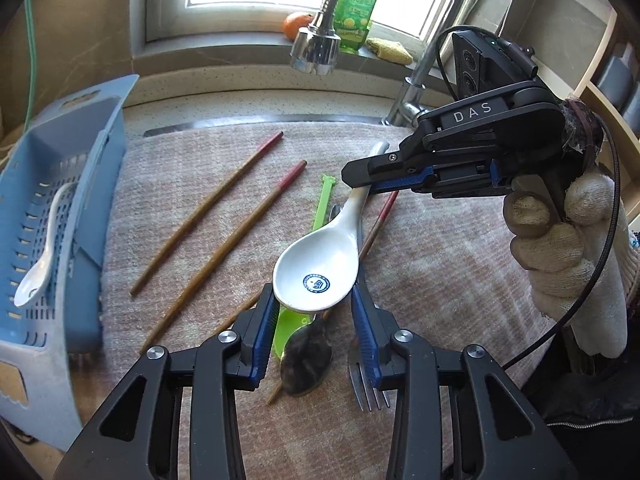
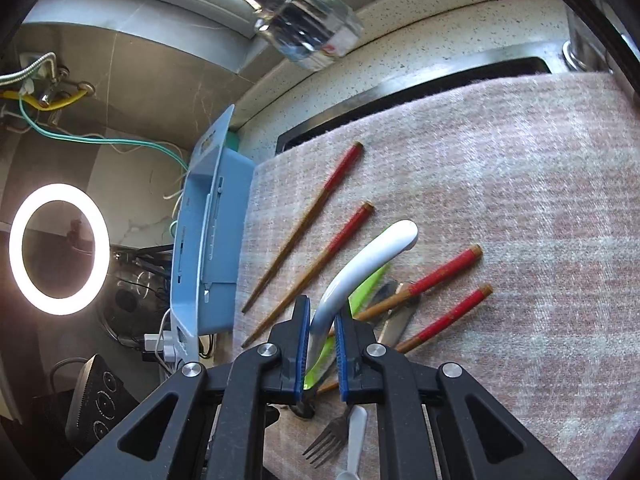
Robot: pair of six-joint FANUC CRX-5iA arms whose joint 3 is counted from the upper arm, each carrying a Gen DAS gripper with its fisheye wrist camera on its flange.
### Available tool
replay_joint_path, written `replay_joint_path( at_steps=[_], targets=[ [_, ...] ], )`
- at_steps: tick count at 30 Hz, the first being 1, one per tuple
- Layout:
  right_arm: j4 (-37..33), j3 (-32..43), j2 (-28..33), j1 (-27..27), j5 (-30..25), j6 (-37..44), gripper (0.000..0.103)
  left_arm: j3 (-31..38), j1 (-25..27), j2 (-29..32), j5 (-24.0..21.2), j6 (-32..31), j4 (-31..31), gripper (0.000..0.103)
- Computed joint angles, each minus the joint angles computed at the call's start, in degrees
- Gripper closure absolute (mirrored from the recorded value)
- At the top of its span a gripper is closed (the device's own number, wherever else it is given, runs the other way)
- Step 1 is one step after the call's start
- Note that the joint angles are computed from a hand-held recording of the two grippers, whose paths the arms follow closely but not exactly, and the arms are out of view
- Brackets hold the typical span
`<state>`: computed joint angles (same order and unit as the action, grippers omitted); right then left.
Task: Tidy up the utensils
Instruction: 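Carry the spoon into the blue basket and open the left gripper, then move the left gripper over the red-tipped wooden chopsticks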
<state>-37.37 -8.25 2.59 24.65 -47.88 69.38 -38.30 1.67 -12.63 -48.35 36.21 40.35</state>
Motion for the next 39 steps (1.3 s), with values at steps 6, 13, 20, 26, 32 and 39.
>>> replay_joint_path(
  at_steps=[6, 13, 20, 26, 32, 39],
  targets=[
    [2.4, 6.2, 2.6, 3.2, -1.0, 0.3, 0.093, -1.5, 4.6, -3.2, 0.0, -3.0, 2.6, 0.069],
    [4.3, 15.5, 8.8, 7.2, -2.4, 1.4, 0.094, -2.0, 10.5, -4.1, 0.5, -5.9, 4.4, 0.071],
    [6.5, 24.0, 15.6, 10.3, -4.1, 1.6, 0.094, -2.3, 15.4, -3.7, 0.7, -7.6, 4.2, 0.072],
    [7.6, 29.0, 20.3, 11.9, -5.5, 0.8, 0.094, -2.2, 17.9, -2.3, 0.6, -9.0, 4.1, 0.074],
    [9.5, 33.1, 23.8, 13.3, -6.7, 0.1, 0.093, -1.8, 19.3, -1.2, 0.8, -9.2, 3.7, 0.074],
    [13.9, 34.5, 25.2, 14.8, -7.0, -1.8, 0.075, -1.5, 19.7, -1.1, 1.8, -8.7, 3.2, 0.074]
  ],
)
